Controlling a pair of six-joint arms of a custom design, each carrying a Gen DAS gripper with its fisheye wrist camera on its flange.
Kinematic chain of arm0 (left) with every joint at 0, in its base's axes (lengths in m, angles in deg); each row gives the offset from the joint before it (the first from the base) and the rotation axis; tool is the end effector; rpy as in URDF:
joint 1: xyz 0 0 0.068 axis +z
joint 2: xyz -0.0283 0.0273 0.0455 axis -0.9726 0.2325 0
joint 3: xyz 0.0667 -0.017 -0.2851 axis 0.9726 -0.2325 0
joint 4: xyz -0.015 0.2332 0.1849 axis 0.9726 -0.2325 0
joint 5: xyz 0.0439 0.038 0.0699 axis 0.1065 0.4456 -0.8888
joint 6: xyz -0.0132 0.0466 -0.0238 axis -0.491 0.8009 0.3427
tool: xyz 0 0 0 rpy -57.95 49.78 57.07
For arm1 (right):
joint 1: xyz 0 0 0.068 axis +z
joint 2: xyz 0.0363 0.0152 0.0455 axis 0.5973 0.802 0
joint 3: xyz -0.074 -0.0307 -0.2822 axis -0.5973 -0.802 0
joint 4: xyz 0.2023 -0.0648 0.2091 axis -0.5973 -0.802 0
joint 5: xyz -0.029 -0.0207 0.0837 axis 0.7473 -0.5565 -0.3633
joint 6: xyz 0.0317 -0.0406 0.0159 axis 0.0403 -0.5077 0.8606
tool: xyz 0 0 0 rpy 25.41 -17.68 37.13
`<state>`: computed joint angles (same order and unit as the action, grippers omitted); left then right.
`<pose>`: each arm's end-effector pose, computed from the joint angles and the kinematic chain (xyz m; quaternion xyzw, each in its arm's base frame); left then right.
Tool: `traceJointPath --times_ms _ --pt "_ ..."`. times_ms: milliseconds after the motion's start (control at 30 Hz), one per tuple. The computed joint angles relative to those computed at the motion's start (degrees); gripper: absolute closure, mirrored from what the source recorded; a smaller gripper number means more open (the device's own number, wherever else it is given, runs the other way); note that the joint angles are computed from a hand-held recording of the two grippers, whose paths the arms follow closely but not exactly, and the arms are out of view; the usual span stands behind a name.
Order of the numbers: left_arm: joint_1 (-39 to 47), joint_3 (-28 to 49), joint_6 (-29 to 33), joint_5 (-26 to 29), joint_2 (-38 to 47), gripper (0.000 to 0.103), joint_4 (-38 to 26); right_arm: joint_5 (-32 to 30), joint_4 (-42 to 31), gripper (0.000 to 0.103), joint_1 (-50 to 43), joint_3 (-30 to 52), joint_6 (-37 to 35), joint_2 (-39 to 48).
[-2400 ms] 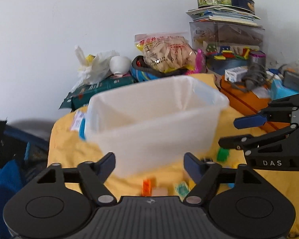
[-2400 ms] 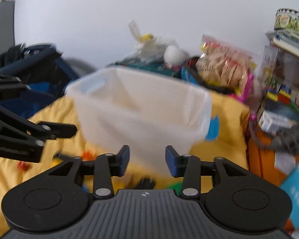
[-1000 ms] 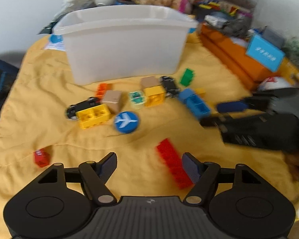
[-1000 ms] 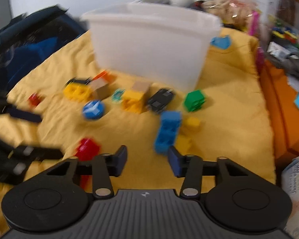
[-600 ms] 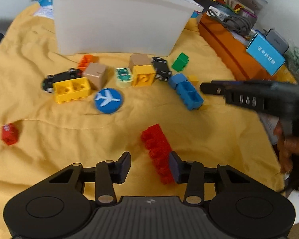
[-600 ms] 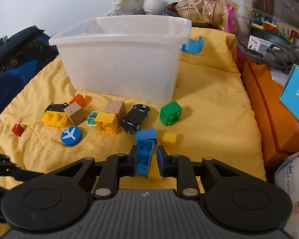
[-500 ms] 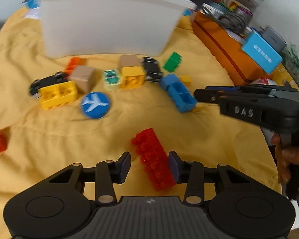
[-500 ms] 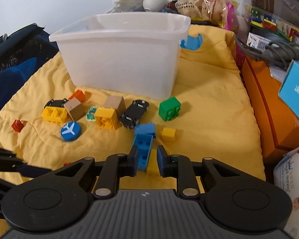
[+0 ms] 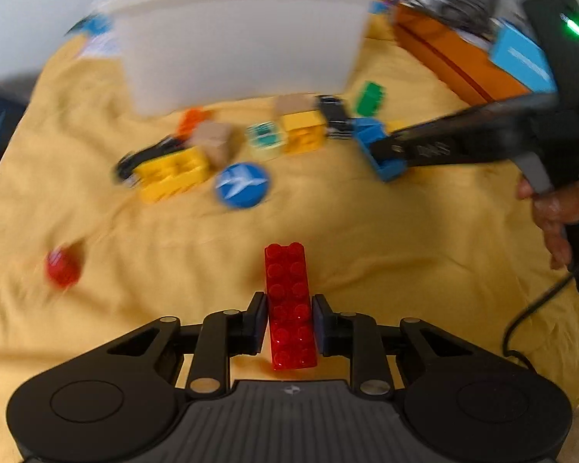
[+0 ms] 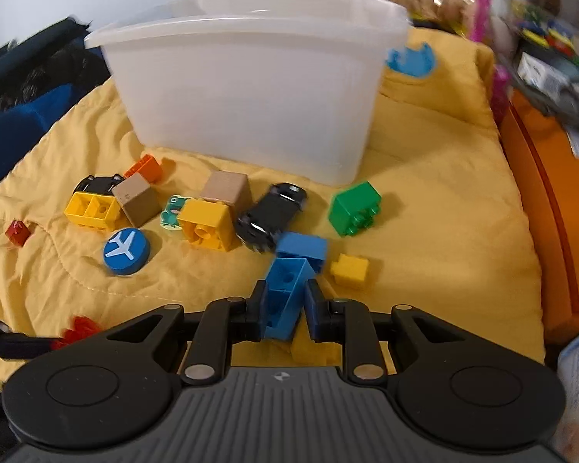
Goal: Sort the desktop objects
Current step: 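Grasp red long brick with left tool while right tool grasps blue brick, then lift the red and blue bricks over the white bin and open both tools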
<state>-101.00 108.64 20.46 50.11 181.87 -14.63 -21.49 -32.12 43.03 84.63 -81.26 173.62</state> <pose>0.2941 -0.1395 0.1428 0.2530 0.9310 -0.1162 0.2361 0.3071 0.0335 0.1145 -0.0425 0.9457 0.0117 0.3221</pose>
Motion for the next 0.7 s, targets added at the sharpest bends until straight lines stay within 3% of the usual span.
traceJointPath --times_ms 100,233,333,467,567,700 --pt "3.01 -1.62 -0.34 -0.05 -1.79 0.075 -0.43 -2.92 -1.50 0.081 2.14 -1.28 -3.82 -2.77" --pt "4.16 -2.76 -0.43 0.16 -2.16 0.075 0.24 7.44 1.50 0.081 11.40 -7.66 -16.07 -7.85" --pt "3.28 -3.25 -0.66 -0.40 -2.26 0.075 1.08 6.51 1.32 0.077 14.98 -11.33 -20.52 -11.60" --pt "2.59 -3.56 -0.65 -0.46 -2.42 0.075 1.34 -4.91 -1.40 0.069 10.91 -12.65 -14.92 -17.38" --pt "2.10 -3.35 -0.70 -0.20 -2.12 0.075 1.15 -5.82 -0.25 0.069 7.91 -12.33 -6.39 -18.20" --pt "1.35 -3.18 0.06 -0.41 -2.04 0.074 0.93 -8.31 0.18 0.069 1.83 -10.16 4.88 -12.58"
